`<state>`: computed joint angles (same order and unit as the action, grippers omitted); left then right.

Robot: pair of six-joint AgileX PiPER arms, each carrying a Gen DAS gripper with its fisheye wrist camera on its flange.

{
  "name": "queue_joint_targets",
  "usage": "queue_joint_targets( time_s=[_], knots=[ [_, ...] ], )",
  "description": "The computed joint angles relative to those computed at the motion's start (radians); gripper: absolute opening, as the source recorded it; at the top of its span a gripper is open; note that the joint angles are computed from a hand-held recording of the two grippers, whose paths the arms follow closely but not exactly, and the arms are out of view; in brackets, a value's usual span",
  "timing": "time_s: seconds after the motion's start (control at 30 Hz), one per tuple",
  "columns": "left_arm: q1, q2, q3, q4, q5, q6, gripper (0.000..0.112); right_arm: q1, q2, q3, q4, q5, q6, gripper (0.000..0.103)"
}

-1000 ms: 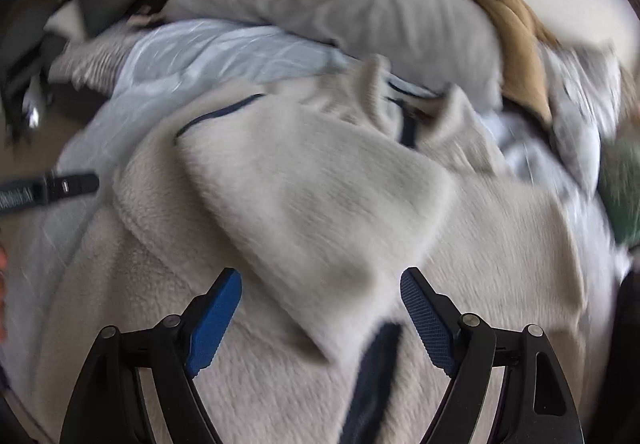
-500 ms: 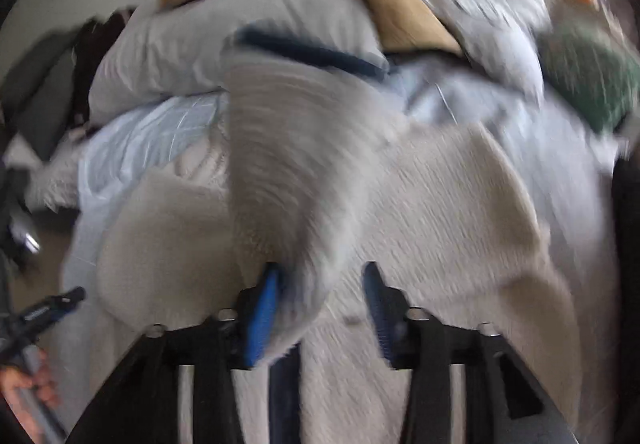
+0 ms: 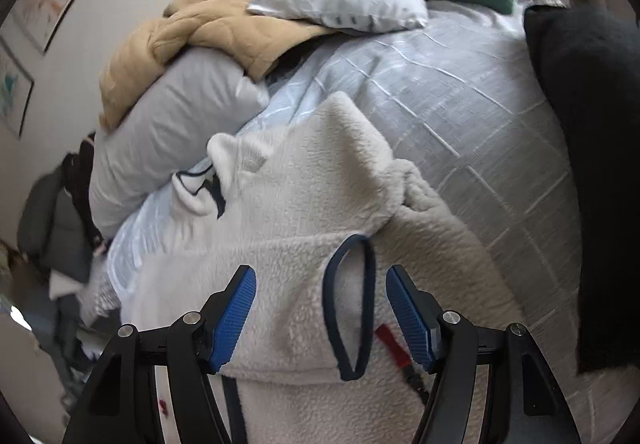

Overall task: Fold large clothes
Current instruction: 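Grasp the jacket side edge with the left tool while the right tool grasps the navy hem cord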

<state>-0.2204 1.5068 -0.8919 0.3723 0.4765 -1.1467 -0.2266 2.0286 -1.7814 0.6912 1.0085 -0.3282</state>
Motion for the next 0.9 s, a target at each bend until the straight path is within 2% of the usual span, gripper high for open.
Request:
queue_joint_targets(
  time_s=[0.1, 0.2, 0.23, 0.27, 0.3, 0.4, 0.47, 0.57, 0.63, 0.67, 0.73, 0.83, 0.87, 0.9],
  knots=[
    [0.016, 0.014, 0.008, 0.012, -0.037, -0.029, 0.052, 0.021, 0.08, -0.088, -0.047, 0.074, 0.04, 0.069],
    [0.023, 0.031, 0.002, 0.002, -0.05, -0.039, 0.052, 0.08, 0.115, -0.112, -0.138, 0.061, 0.065, 0.064],
    [0.022, 0.034, -0.001, 0.007, -0.049, -0.044, 0.052, 0.1, 0.112, -0.105, -0.173, 0.045, 0.074, 0.045],
    [0.022, 0.037, -0.003, 0.014, -0.049, -0.049, 0.052, 0.134, 0.104, -0.097, -0.247, 0.025, 0.096, 0.016],
    [0.025, 0.038, -0.005, 0.018, -0.047, -0.05, 0.052, 0.173, 0.095, -0.104, -0.345, 0.017, 0.136, 0.012],
    [0.039, 0.026, -0.014, 0.095, -0.005, -0.095, 0.035, 0.238, -0.015, -0.034, -0.454, -0.104, 0.169, 0.008],
    [0.052, 0.004, 0.004, 0.153, -0.011, -0.142, 0.035, 0.247, -0.111, 0.012, -0.424, -0.197, 0.144, 0.007],
    [0.08, -0.001, 0.023, 0.125, -0.044, -0.081, 0.035, 0.254, -0.223, 0.09, -0.391, -0.355, 0.102, 0.006],
    [0.092, 0.02, 0.017, 0.04, -0.056, 0.06, 0.035, 0.28, -0.222, 0.106, -0.512, -0.445, 0.19, 0.007],
    [0.091, 0.033, 0.014, -0.006, -0.065, 0.139, 0.035, 0.288, -0.194, 0.097, -0.603, -0.458, 0.267, 0.007],
    [0.079, 0.05, 0.01, -0.059, -0.075, 0.242, 0.035, 0.273, -0.093, 0.047, -0.664, -0.403, 0.345, 0.007],
    [0.048, 0.074, -0.009, -0.094, -0.081, 0.357, 0.036, 0.235, 0.111, -0.084, -0.64, -0.232, 0.366, 0.008],
    [0.04, 0.076, -0.011, -0.089, -0.086, 0.367, 0.037, 0.22, 0.144, -0.086, -0.616, -0.217, 0.351, 0.008],
    [0.027, 0.078, -0.012, -0.064, -0.097, 0.359, 0.038, 0.207, 0.151, -0.067, -0.576, -0.24, 0.325, 0.007]
  ],
)
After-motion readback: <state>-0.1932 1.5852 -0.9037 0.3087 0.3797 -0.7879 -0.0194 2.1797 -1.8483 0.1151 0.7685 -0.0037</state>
